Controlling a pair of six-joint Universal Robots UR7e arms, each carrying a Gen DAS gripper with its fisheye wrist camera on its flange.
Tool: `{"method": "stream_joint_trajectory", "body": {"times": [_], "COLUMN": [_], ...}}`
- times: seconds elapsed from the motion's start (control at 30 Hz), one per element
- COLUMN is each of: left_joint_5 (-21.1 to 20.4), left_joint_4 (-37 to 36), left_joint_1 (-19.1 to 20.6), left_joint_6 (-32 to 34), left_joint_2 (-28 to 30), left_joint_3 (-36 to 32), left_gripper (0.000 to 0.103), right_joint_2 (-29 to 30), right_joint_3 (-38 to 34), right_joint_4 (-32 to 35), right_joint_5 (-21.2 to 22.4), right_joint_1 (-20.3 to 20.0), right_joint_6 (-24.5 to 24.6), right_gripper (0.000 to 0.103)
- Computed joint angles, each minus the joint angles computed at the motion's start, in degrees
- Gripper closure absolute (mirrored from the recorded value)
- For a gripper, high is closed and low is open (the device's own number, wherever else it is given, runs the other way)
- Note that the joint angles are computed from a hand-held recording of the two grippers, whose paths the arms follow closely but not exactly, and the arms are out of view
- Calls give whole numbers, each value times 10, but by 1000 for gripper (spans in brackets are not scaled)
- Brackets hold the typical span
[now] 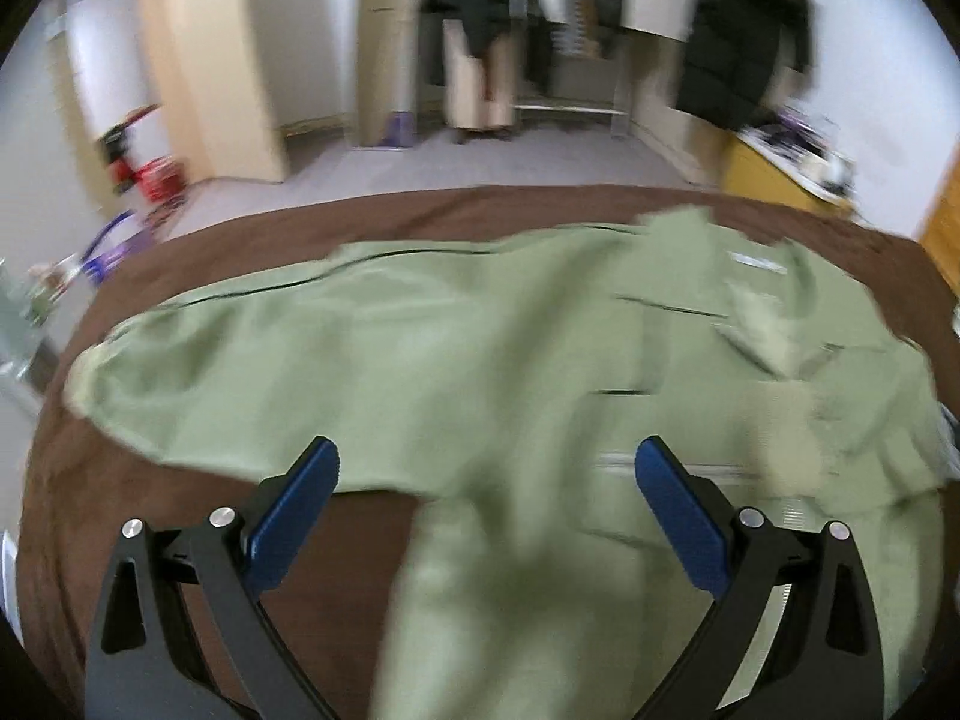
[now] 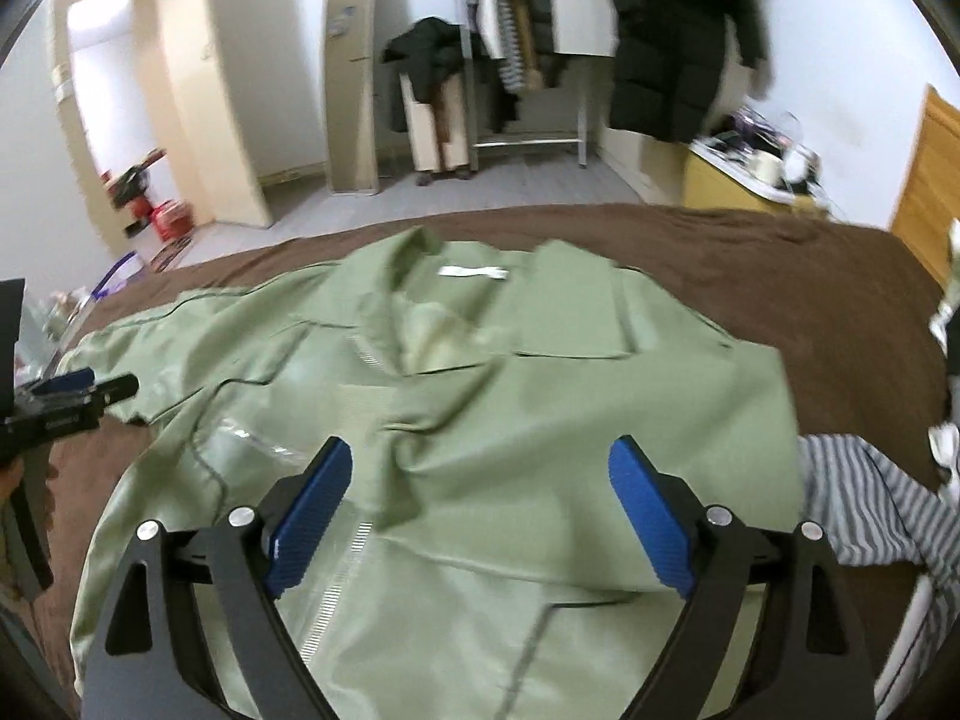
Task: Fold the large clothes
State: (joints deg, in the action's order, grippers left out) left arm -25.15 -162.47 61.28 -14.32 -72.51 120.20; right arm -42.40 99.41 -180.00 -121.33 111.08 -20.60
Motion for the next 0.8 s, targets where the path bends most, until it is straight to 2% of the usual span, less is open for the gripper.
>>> {"method": "stream_joint_trajectory", "body": {"times": [0.1,0.27,0.37,0.5,0.57,0.67,0.8], "left_joint_5": [15,-3,-42,-136,-162,-225,-236], "left_joint_4": [-5,-71,-129,-228,-236,-241,-261], "left_joint_1": [37,107,155,224,255,298,306], "left_joint_6": [-7,36,80,119,108,98,125], "left_joint_2": [-41,-94,-116,-136,-129,-120,-103], "left_joint_3": [16,36,38,35,19,0,-18], "left_gripper": [6,6,6,6,8,16,16], "right_joint_2": [27,72,98,124,132,140,146], "right_joint_3": [-14,-37,-49,-64,-68,-71,-71], "right_joint_4": [7,24,34,47,51,49,47], "right_joint_5": [10,11,13,16,20,21,17], "right_joint_1": [13,29,36,42,43,46,44], "right_joint_6": [-9,-4,8,17,17,11,10], "right_gripper": [16,16,16,16,16,16,16]}}
